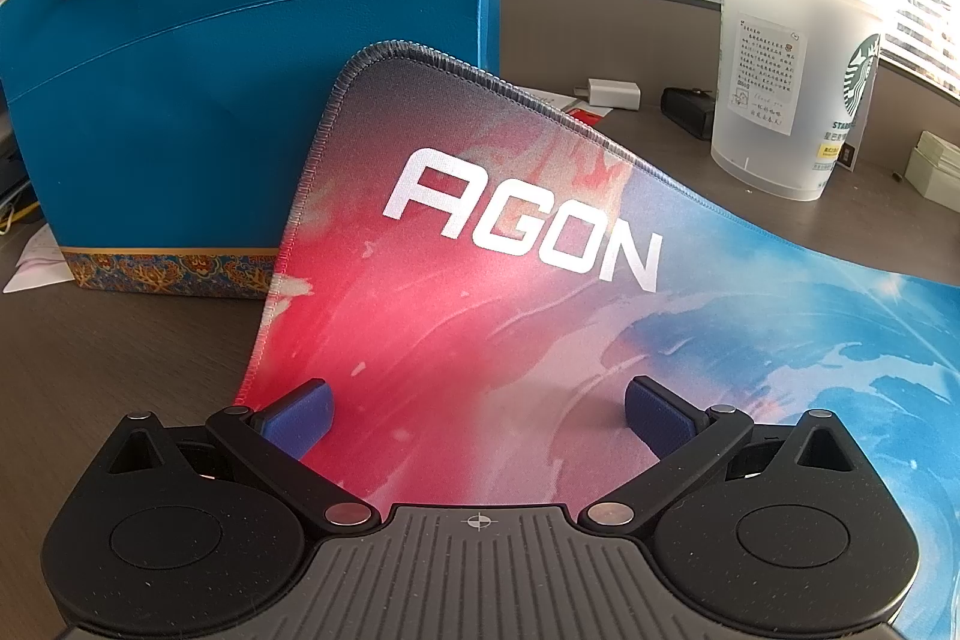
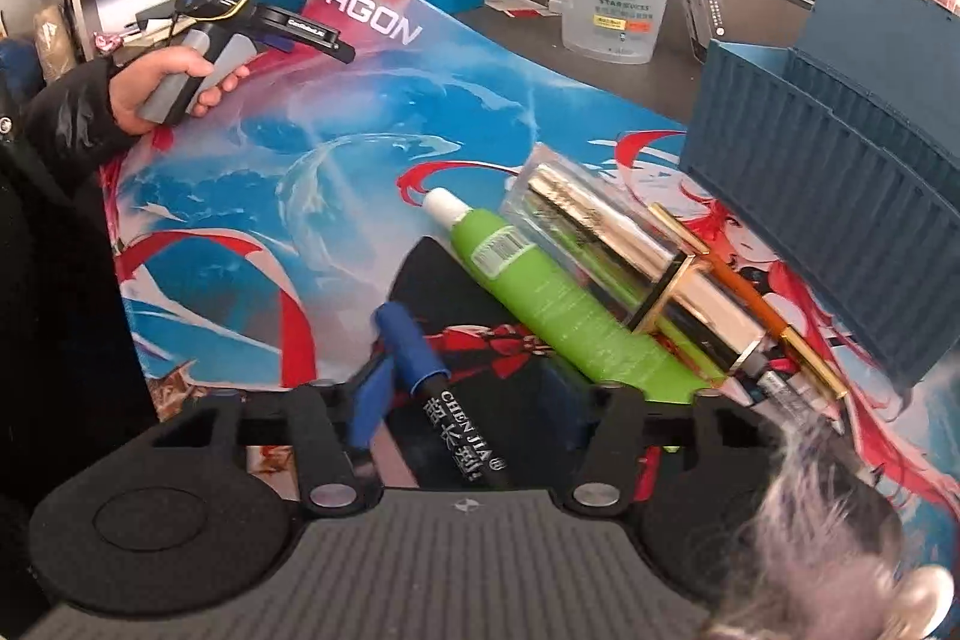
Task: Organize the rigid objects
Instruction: 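Grasp the blue marker from the pile with the right gripper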
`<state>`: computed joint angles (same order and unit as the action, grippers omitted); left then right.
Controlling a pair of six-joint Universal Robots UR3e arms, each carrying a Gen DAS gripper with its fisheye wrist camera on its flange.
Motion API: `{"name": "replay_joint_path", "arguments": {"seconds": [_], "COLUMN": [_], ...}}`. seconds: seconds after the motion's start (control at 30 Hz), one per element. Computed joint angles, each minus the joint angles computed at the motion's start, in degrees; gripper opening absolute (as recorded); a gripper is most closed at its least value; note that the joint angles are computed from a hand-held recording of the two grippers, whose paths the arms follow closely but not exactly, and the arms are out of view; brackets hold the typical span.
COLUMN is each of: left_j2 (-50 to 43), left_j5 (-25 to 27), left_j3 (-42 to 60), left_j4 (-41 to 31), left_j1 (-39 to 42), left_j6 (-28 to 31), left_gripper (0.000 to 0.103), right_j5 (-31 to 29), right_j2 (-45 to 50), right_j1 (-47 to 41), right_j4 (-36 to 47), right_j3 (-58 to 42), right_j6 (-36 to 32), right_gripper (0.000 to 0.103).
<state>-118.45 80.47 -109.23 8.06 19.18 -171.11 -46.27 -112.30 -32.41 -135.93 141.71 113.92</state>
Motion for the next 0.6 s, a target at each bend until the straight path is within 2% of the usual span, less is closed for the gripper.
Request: {"name": "replay_joint_path", "arguments": {"seconds": [0.03,0.07,0.13,0.33,0.6], "left_j2": [0.0,0.0,0.0,0.0,0.0], "left_j5": [-0.1,0.0,0.0,0.0,0.1], "left_j3": [0.0,0.0,0.0,0.0,0.0], "left_j4": [0.0,0.0,0.0,0.0,0.0], "left_j1": [0.1,0.0,0.0,0.0,0.0], "left_j6": [0.0,0.0,0.0,0.0,-0.1], "left_gripper": [0.103,0.103,0.103,0.103,0.103], "right_j5": [-0.5,-0.9,-1.3,-1.7,-3.6], "right_j2": [-0.1,-0.6,-2.3,-5.2,-4.0], "right_j1": [0.1,0.2,0.2,1.1,4.2], "right_j4": [0.0,-0.5,-1.0,-5.5,-5.2], "right_j3": [-0.2,0.0,1.3,5.0,2.2], "right_j6": [0.4,0.4,-0.1,0.5,0.3], "right_gripper": [0.032,0.021,0.016,0.014,0.014]}}
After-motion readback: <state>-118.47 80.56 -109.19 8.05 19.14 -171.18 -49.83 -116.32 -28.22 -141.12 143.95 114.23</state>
